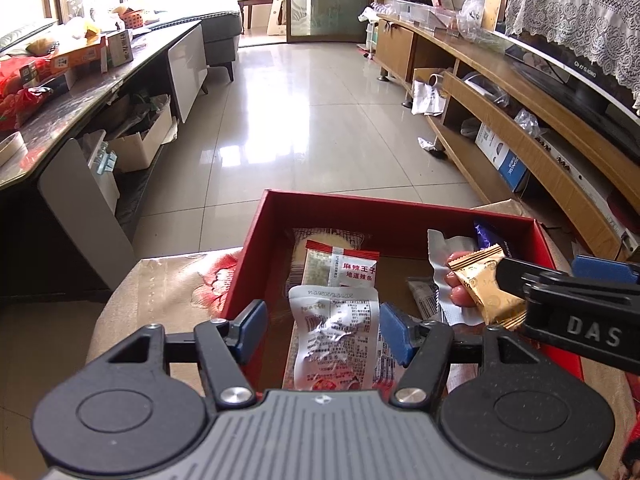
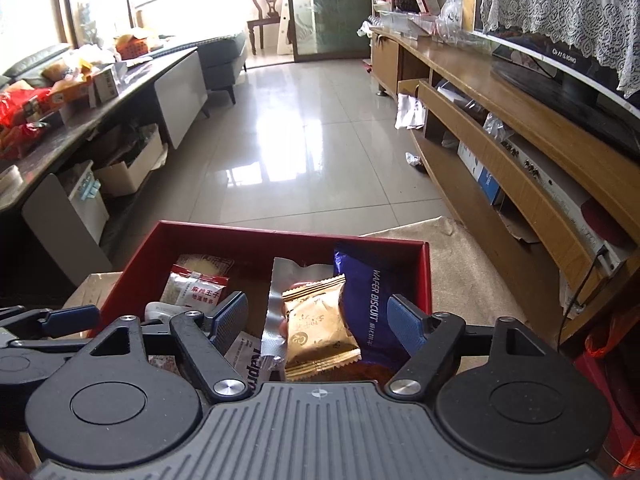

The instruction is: Organize snacks

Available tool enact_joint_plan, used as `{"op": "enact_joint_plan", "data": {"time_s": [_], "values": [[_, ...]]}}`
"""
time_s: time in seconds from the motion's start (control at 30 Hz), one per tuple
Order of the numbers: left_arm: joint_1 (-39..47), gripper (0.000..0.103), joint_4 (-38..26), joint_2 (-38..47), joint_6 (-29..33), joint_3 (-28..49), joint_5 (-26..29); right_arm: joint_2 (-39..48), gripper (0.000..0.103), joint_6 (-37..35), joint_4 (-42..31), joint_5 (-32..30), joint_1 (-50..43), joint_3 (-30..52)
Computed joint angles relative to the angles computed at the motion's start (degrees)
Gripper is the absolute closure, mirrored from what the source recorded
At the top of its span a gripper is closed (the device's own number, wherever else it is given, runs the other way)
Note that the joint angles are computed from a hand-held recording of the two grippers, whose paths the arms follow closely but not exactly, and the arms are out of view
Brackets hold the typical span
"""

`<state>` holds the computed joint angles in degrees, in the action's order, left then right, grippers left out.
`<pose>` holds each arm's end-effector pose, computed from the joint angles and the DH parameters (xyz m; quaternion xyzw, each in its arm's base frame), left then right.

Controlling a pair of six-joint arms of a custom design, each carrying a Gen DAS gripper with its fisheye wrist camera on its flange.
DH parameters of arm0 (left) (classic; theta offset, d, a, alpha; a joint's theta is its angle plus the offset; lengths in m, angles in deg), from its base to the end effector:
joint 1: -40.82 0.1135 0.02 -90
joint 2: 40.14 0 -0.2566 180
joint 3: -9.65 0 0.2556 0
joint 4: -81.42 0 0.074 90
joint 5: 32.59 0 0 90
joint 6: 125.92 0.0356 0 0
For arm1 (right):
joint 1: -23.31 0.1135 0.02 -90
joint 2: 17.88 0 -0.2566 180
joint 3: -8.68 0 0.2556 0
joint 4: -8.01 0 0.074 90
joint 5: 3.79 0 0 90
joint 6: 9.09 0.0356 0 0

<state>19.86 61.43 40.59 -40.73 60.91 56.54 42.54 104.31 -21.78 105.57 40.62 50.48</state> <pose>0.2546 -0.0969 0.1577 0.1292 0.9291 -0.0703 0.3393 0.2011 0.0503 0.1746 0.1086 0.9171 -0.0256 0.3828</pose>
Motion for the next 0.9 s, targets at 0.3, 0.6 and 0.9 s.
{"op": "enact_joint_plan", "data": {"time_s": [0.3, 0.6, 0.9], "values": [[1.57, 0.042, -3.63, -10.08, 0.22, -5.68, 1.63, -11.94, 0.019, 7.91, -11.93, 7.57, 8.11, -1.91], [2.93, 0.034, -8.5, -21.62, 1.87, -12.38, 1.87, -16.1, 0.018, 22.39, -25.14, 18.25, 23.89, -2.25], [2.63, 0.026, -16.26, -35.06, 2.59, -17.97, 1.58, -14.08, 0.017, 39.53, -36.13, 24.48, 38.39, -0.75]]}}
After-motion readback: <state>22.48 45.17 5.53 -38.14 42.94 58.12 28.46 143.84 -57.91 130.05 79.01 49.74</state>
